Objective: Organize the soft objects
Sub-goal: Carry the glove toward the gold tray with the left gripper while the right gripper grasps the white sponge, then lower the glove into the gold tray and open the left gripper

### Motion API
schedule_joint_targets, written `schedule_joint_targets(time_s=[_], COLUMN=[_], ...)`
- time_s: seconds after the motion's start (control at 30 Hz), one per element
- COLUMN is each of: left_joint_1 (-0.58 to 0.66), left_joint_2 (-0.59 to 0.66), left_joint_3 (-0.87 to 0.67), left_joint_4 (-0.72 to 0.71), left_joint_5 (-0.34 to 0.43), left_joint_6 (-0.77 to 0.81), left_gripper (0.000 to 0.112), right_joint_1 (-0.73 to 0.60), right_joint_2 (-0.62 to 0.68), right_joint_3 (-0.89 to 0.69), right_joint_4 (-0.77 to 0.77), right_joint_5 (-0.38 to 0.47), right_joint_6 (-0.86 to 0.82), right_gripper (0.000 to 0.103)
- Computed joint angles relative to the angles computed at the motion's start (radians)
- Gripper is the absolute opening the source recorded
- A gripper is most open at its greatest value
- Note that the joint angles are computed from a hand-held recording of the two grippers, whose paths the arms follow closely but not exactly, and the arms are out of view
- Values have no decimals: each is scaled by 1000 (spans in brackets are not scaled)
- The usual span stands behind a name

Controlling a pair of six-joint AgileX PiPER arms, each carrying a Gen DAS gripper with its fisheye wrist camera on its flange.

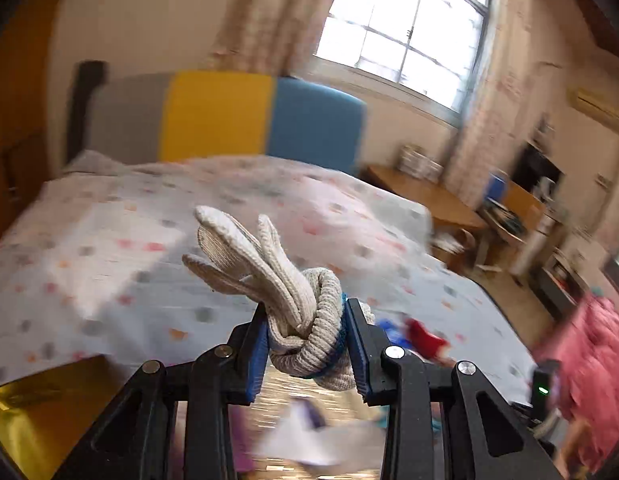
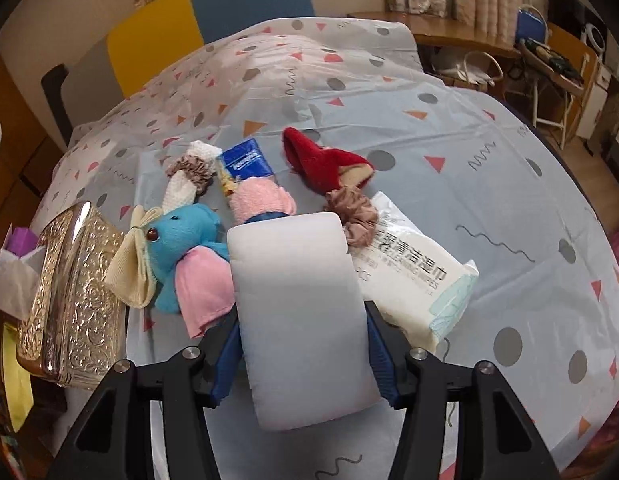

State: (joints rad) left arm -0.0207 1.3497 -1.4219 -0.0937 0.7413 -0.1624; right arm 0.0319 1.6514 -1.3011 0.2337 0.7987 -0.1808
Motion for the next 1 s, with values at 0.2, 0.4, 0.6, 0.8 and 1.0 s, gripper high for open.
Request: schedule_joint_targets(time_s=[0.2,0.4,0.6,0.8,1.0], left_joint_1=[328,540,529,442,345], left_joint_2=[-135,-134,-135,-262,-411], left_joint_3=[271,519,610,643,683], left_joint_4=[29,-22,38,221,430], left_joint_5=[-85,-160,-208,-193,-138], left_joint_6=[57,158,62,-118,-355], left_gripper=[36,36,56,80,96], right_joint_1=[57,65,90,97,102], right_joint_2=[-17,-15,-9,8,5], right_joint_3=[25,33,35,27,30], right_joint_4=[-89,-120,-170,-214,-231], right_joint_5=[-42,-49,-45,-33,-35], right_joint_6=[27,40,64,99,113], right_gripper=[56,56,56,56,56])
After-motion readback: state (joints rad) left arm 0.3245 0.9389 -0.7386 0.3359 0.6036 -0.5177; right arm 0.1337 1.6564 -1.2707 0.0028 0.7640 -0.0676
